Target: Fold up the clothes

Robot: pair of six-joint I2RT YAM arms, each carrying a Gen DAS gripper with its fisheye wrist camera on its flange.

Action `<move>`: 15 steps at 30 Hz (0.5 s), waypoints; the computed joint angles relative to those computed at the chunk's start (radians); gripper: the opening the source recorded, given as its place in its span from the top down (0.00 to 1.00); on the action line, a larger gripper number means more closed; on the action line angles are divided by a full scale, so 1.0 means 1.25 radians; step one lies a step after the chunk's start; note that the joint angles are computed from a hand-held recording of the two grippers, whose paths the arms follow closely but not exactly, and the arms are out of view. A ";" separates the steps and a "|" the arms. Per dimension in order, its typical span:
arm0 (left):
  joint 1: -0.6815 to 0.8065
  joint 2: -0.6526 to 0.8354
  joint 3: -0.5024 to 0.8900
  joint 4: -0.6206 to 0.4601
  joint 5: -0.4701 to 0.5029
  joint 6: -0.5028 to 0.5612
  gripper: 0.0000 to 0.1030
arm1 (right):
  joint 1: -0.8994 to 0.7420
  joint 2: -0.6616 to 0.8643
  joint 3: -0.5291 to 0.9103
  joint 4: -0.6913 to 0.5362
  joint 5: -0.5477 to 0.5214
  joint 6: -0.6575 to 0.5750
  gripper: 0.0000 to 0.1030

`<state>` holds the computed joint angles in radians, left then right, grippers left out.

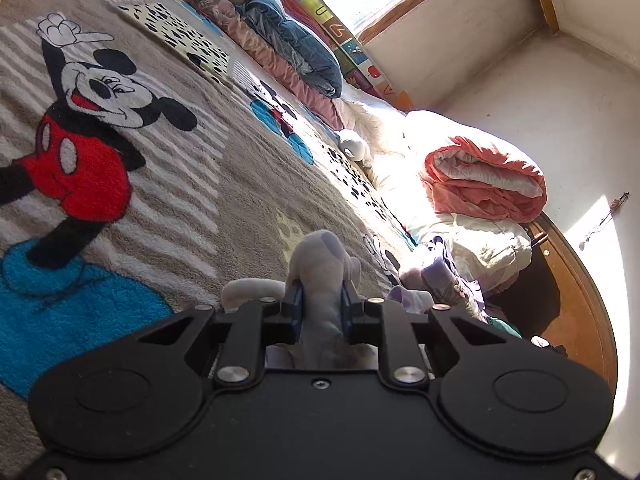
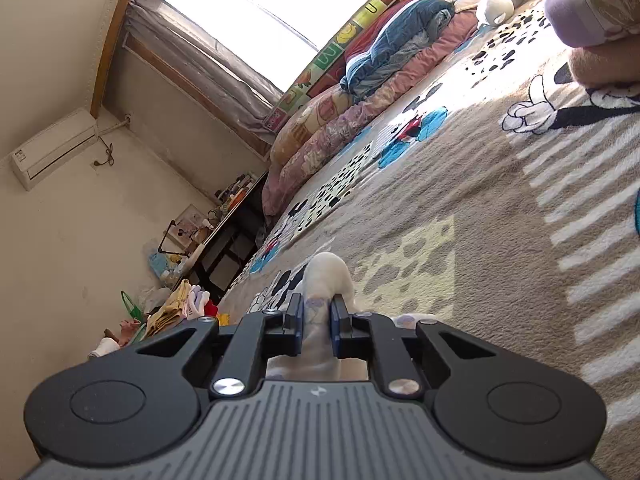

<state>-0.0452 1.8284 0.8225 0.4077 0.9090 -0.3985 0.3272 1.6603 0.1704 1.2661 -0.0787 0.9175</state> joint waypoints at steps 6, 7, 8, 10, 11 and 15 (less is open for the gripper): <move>-0.025 0.019 0.011 -0.021 -0.054 -0.001 0.70 | -0.012 0.119 0.012 0.079 -0.002 0.077 0.85; -0.028 0.021 0.008 -0.009 -0.059 -0.005 0.69 | -0.013 0.137 0.011 0.094 -0.002 0.091 0.85; -0.030 0.023 0.004 0.003 -0.064 -0.009 0.68 | -0.009 0.144 0.012 0.096 0.006 0.090 0.85; -0.033 0.007 -0.014 0.027 -0.080 -0.007 0.60 | 0.004 0.149 0.015 0.088 0.030 0.077 0.78; -0.033 -0.004 -0.023 0.036 -0.087 -0.005 0.56 | 0.010 0.138 0.013 0.081 0.039 0.070 0.74; -0.029 -0.060 -0.071 0.077 -0.127 0.009 0.47 | 0.052 0.005 -0.004 -0.031 0.112 -0.002 0.67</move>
<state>-0.0811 1.7532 0.7342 0.5040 0.7503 -0.3874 0.3917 1.6667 0.1653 1.2271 0.0619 0.9154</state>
